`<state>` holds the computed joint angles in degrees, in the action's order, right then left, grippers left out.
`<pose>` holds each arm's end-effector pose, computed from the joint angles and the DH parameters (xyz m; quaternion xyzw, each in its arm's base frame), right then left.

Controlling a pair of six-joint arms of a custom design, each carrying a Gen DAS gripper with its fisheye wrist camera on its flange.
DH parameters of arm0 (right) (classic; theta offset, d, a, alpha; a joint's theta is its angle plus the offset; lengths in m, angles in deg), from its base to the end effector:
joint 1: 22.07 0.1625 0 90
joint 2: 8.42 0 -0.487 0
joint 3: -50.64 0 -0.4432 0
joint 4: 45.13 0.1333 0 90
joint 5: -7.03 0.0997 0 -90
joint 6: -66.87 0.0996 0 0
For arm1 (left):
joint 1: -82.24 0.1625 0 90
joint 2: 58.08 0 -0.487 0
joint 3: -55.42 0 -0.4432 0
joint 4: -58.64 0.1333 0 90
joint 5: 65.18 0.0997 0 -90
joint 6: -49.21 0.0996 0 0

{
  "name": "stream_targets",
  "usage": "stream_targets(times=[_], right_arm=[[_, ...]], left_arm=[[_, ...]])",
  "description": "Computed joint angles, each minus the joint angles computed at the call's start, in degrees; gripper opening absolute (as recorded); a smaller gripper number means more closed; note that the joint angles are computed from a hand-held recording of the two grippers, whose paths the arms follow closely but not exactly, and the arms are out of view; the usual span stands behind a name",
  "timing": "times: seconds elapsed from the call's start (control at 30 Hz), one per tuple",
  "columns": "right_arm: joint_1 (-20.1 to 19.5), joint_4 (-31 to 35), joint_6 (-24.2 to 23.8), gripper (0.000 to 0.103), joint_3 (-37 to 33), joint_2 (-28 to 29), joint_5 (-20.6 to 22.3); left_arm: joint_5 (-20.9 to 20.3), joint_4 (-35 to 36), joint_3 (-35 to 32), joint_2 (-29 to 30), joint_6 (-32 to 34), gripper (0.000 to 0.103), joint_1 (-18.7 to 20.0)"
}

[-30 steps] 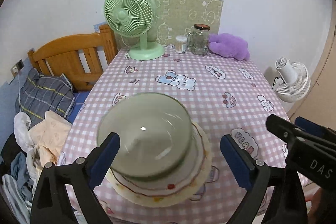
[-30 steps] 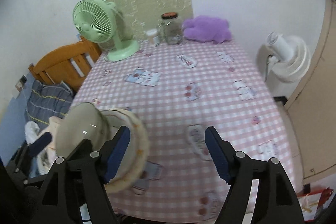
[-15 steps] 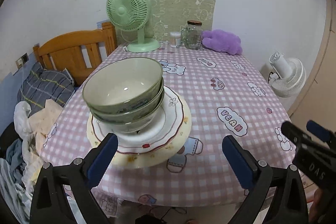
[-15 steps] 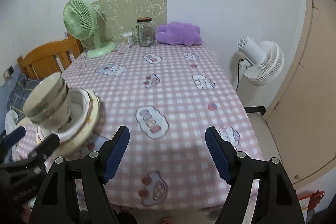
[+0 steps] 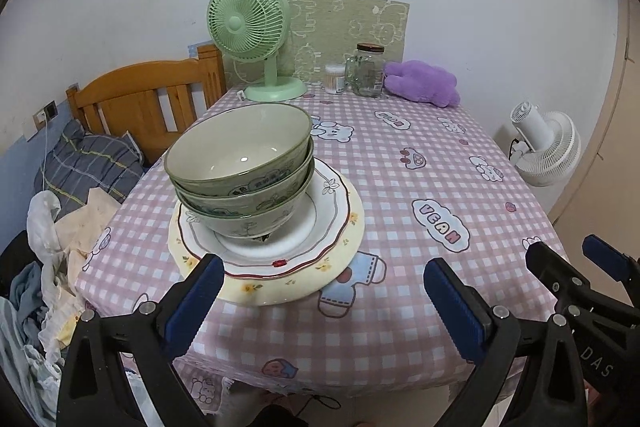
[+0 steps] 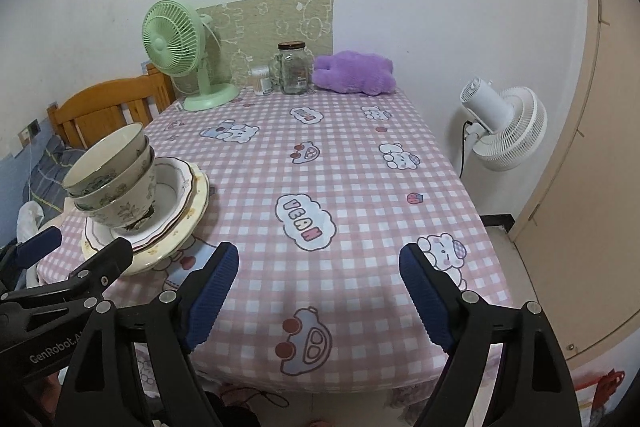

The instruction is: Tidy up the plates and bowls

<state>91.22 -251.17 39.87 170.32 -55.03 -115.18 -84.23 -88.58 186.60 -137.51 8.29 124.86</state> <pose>0.3085 -0.5139 0.0987 0.2879 -0.8524 0.3433 0.2694 -0.1889 -0.4830 0.2703 0.0182 0.8137 -0.4317 0.3889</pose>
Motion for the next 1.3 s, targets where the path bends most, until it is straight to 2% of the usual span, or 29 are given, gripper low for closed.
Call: stream_targets(times=[0.4,0.5,0.87,1.3], right_arm=[[0.8,-0.7,0.2,0.085,-0.7,1.0,-0.1],[0.8,-0.6,0.5,0.085,-0.9,1.1,-0.3],[0.5,0.3,1.1,0.085,-1.5,1.3,-0.3],[0.3,0.8,1.2,0.085,-1.8,1.5,-0.3]], left_arm=[[1.8,-0.2,0.4,-0.8,0.7,0.101,-0.2],[1.5,-1.0,0.4,-0.6,1.6,0.101,0.1],[1.6,3.2,-0.5,-0.7,-1.4,0.103,0.9],[1.2,1.8,-0.4,-0.4,0.0,0.103,0.6]])
